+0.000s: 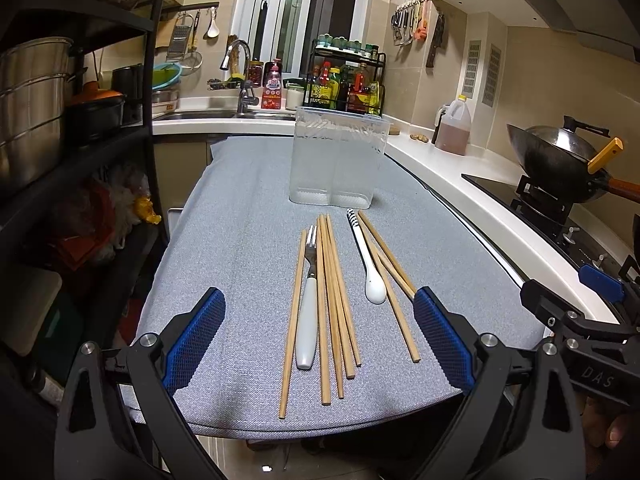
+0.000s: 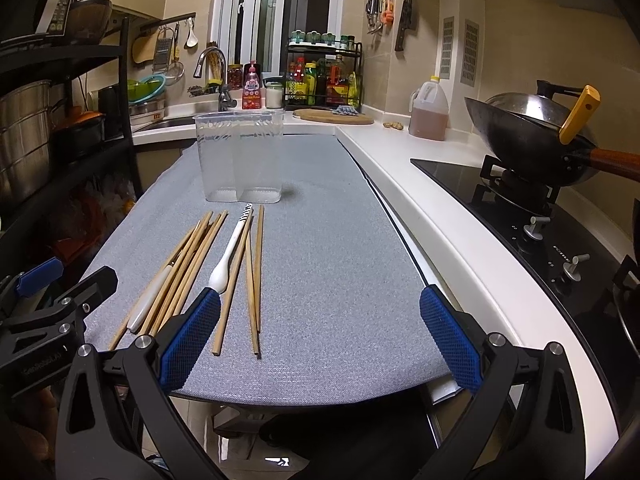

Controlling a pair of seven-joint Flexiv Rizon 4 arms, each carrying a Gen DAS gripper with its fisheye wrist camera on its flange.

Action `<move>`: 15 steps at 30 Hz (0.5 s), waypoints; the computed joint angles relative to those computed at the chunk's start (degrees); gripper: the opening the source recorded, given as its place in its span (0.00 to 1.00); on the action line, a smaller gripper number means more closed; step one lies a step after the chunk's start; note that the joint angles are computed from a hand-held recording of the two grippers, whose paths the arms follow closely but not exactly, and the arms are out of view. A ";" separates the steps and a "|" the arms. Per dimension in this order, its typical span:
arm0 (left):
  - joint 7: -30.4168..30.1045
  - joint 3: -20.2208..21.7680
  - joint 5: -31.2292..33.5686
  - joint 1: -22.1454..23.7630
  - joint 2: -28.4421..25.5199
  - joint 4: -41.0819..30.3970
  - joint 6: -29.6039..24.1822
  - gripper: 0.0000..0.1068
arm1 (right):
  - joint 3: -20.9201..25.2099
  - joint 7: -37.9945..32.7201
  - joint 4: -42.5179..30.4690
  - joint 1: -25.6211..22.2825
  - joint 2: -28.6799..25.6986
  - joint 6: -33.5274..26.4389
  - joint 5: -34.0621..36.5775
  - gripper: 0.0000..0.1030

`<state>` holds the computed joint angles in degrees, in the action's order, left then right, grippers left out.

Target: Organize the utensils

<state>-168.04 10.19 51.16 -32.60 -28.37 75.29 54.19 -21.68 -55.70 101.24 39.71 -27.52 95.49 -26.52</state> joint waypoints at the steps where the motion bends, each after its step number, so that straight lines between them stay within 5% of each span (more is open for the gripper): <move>1: 0.09 -0.03 -0.01 0.04 0.01 0.02 0.02 0.86 | 0.13 -0.05 0.00 -0.10 0.01 -0.04 0.03 0.95; 15: 0.50 -0.18 -0.11 0.38 0.19 0.14 0.29 0.82 | 1.38 -0.02 -0.07 -1.16 -0.31 -0.58 -0.11 0.95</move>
